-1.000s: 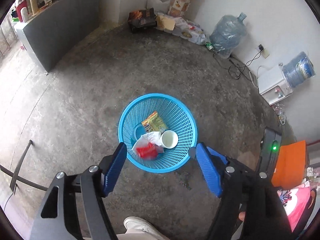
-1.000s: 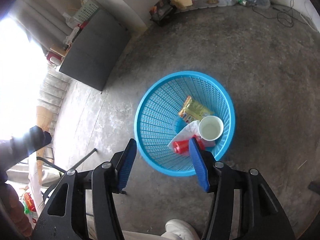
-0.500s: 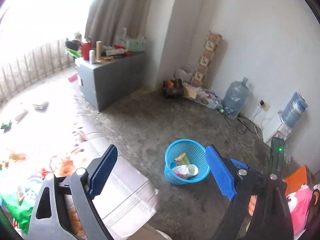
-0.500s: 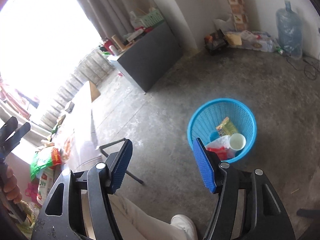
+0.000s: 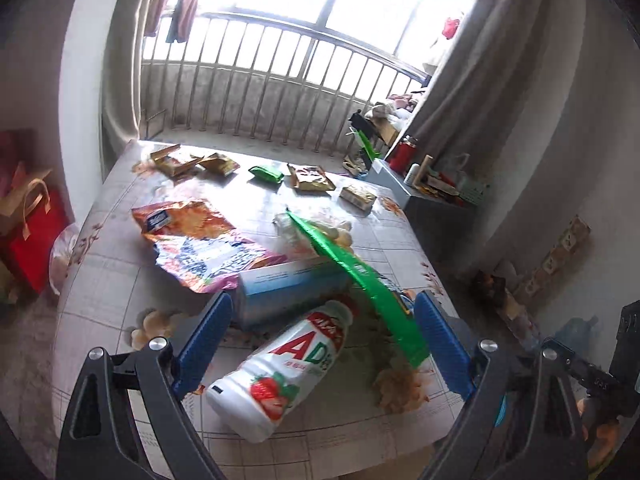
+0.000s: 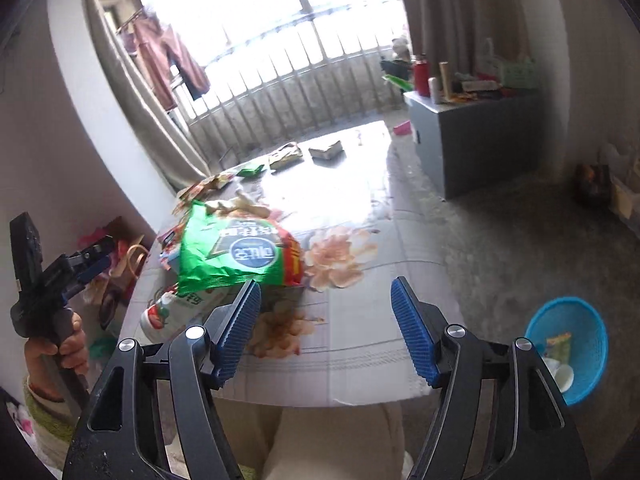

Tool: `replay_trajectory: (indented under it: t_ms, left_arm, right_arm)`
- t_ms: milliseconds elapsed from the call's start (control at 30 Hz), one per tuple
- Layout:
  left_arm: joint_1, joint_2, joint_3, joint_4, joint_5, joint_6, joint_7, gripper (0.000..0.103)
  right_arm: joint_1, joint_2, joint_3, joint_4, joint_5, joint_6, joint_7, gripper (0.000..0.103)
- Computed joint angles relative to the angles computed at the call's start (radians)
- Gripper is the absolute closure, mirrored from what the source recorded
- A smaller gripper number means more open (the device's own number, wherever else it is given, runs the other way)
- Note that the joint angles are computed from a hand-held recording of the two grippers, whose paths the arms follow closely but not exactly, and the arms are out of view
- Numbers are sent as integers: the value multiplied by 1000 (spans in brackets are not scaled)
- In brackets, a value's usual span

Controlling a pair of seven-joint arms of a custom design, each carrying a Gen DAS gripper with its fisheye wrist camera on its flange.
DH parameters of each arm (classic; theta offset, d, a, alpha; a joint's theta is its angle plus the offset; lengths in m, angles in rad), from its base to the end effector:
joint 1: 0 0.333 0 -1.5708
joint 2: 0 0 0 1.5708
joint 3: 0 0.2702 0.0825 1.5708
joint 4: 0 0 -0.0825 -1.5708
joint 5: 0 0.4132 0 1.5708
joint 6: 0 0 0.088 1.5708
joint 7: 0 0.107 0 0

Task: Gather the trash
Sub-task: 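Grasp the chip bag with the left gripper while the right gripper grasps the green snack bag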

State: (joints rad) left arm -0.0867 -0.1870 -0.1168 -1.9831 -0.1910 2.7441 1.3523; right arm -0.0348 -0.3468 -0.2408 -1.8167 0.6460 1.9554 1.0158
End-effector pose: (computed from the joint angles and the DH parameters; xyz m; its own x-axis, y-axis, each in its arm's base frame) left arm 0.5788 -0.1166 0.6097 -0.0216 -0.9427 0.3329 -0.6198 -0.2487 -0.7443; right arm 0.5034 -0.1240 0.6958 0.3018 -0.8781 -0.3712 -0.7528 0.0194 -0.6580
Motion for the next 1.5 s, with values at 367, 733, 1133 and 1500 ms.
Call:
replay_trajectory:
  t_ms: [367, 733, 1133, 1500]
  left_arm:
    - [40, 43, 89, -24, -194, -45, 42, 13]
    - [217, 448, 54, 462, -559, -431, 133, 22]
    - [296, 557, -40, 539, -512, -420, 25, 67]
    - [313, 495, -50, 440, -599, -370, 102, 92]
  right_arm:
    - [146, 44, 145, 34, -102, 112, -155, 34]
    - [187, 144, 193, 132, -234, 140, -136, 34]
    - [193, 250, 229, 237, -360, 85, -63, 34]
    - [191, 279, 240, 260, -423, 47, 23, 64]
